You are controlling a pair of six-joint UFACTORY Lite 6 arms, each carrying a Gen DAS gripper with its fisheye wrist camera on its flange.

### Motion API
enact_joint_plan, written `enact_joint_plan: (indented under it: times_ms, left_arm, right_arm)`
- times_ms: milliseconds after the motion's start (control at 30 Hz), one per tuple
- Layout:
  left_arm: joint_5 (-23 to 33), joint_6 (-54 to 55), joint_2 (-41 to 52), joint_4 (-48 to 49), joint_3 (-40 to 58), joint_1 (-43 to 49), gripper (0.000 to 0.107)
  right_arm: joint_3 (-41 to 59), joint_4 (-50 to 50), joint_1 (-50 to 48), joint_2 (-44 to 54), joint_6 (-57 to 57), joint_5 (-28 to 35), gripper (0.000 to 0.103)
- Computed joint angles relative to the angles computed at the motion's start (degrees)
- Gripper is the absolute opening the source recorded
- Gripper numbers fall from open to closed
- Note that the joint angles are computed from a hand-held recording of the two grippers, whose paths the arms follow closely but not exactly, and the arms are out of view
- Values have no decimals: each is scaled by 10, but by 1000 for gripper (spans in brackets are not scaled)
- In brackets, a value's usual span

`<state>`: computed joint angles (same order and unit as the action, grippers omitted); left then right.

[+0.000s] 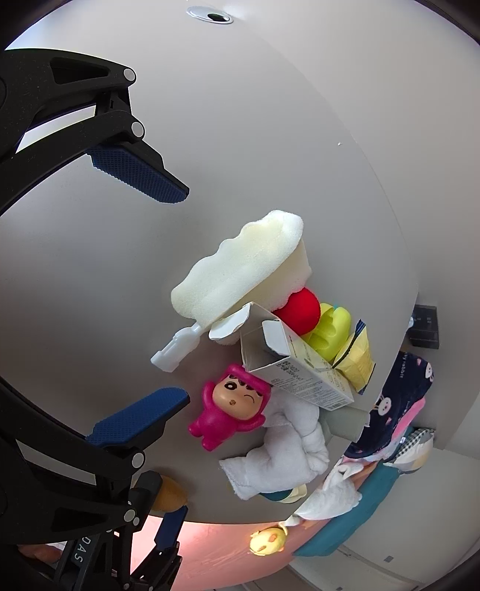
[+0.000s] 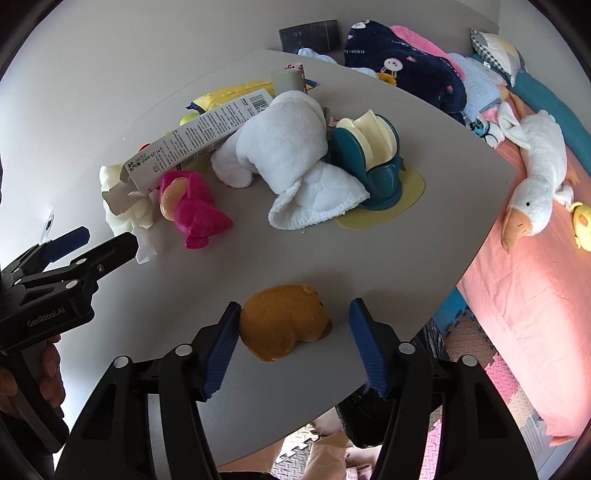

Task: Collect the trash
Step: 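Return both grippers to the desk and approach the orange plush bear, then grasp the orange bear with the right gripper while the left grasps the foam cloud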

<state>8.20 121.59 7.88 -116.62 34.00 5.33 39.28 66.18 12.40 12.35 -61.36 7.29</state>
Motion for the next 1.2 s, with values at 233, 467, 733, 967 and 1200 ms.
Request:
enact_joint_plan:
  times_ms: [233, 467, 733, 967, 1200]
  left_arm:
    - [1, 96, 64, -101, 56, 10, 97]
    - [4, 158, 109, -156, 91, 18, 91]
    - [27, 192, 101, -169, 72, 22, 61]
    - [27, 185, 42, -168, 28, 43, 52]
    - [17, 91, -71, -76, -22, 62, 52]
  right_arm:
    - [20, 5, -4, 16, -7, 4, 48]
    - [41, 43, -16, 33, -44, 27, 48]
    - [56, 2, -11, 44, -1, 32, 48]
    - [42, 22, -15, 22, -24, 45, 48]
    - [13, 56, -21, -30, -58, 60, 48]
